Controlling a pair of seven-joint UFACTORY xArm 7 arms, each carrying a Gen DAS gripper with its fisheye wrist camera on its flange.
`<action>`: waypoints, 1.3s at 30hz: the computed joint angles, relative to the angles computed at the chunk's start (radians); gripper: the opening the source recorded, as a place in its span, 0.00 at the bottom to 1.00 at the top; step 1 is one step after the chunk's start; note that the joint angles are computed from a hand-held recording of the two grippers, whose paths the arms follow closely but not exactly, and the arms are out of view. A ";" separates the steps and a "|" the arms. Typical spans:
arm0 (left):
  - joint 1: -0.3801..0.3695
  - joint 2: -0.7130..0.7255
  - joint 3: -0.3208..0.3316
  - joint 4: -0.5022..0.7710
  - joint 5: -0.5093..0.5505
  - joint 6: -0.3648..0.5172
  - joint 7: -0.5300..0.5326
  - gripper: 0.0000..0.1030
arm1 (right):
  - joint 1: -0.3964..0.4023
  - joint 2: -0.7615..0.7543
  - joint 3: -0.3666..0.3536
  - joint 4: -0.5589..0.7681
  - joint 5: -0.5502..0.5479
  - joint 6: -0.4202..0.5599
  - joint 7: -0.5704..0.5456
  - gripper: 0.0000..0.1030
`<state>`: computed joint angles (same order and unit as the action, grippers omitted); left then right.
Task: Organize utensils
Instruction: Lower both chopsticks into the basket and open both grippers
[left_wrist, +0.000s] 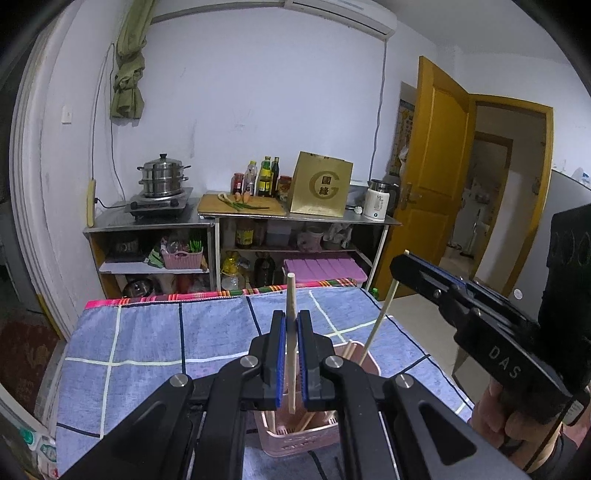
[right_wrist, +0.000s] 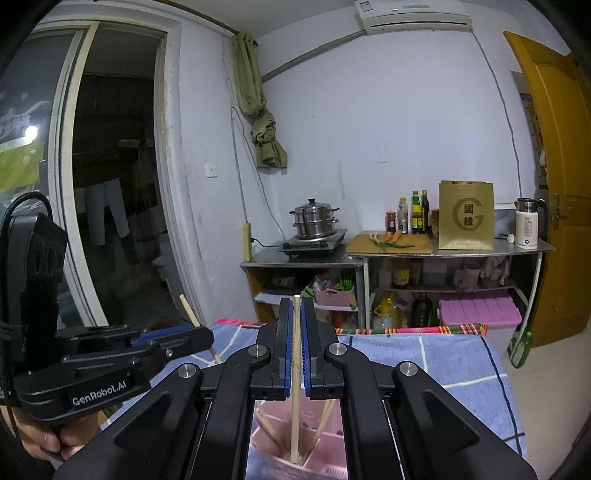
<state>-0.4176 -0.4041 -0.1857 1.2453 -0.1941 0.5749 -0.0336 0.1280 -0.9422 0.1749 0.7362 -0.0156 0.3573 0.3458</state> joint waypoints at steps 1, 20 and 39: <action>-0.002 0.006 0.002 0.000 -0.002 -0.003 0.004 0.06 | 0.002 0.007 -0.004 -0.004 0.001 -0.010 -0.001 0.04; -0.013 0.041 0.005 -0.078 -0.026 -0.013 0.022 0.06 | 0.053 0.019 -0.028 -0.117 0.033 -0.010 -0.002 0.04; -0.015 -0.073 0.003 -0.170 -0.014 -0.036 -0.011 0.15 | 0.061 -0.118 -0.028 -0.142 0.040 0.111 -0.003 0.12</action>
<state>-0.4331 -0.4772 -0.1827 1.0757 -0.2078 0.5392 -0.0450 0.1894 -1.0599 0.1474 0.5944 0.0241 0.4687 0.3433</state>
